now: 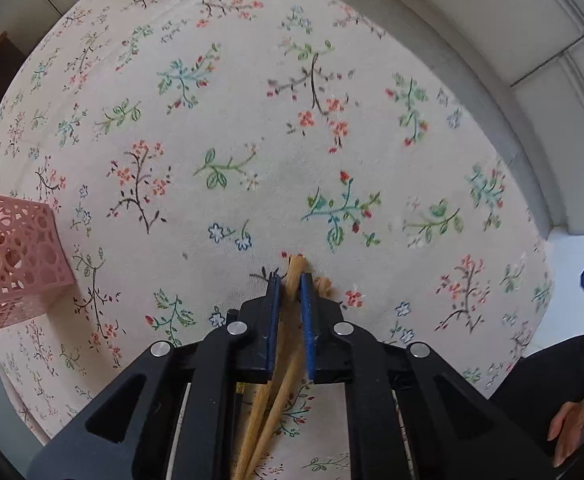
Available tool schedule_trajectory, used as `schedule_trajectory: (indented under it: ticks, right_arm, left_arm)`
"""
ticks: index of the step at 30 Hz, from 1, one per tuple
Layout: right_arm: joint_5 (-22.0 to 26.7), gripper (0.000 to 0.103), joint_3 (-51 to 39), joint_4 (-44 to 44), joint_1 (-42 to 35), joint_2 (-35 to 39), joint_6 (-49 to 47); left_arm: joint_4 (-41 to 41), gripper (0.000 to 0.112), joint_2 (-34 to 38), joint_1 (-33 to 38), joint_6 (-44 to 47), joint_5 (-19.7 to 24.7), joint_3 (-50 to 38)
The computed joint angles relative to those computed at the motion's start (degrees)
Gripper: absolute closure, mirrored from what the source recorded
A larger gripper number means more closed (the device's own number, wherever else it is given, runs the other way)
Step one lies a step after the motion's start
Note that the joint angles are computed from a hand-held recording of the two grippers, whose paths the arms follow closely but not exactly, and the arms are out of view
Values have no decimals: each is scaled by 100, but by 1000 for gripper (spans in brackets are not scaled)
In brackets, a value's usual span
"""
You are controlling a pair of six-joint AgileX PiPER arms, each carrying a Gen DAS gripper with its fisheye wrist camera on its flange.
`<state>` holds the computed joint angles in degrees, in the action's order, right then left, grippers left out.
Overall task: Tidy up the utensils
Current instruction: 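Close the left tool on a wooden chopstick while the right tool grasps another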
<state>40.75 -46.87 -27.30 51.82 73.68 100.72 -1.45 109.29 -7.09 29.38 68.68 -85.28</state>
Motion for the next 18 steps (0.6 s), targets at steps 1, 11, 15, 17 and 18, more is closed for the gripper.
schedule_trajectory:
  ticks: [1,11,15,17,18]
  right_arm:
    - [27,7,-23,8,12,26,-25]
    - [-292,7,-406,1342,-369,680,-1158]
    - [-245,7,-1157,2350,-650,1493,-1939]
    - [291,17,-1998,2472,-655,2134,-2264]
    - [535,23,-2384,2455,-623,2420,-2317]
  left_arm:
    - [49,101,-59,-30,27,-116,112]
    - [-701,106,-1437,591,745,-1333,1638]
    - [-1445,106,-2487,1476,1857,-1215,1991]
    - [-1854,106,-2925,2109,2486,-933,2055]
    - [-1990,106,-3084,2339,2650,-767,1997]
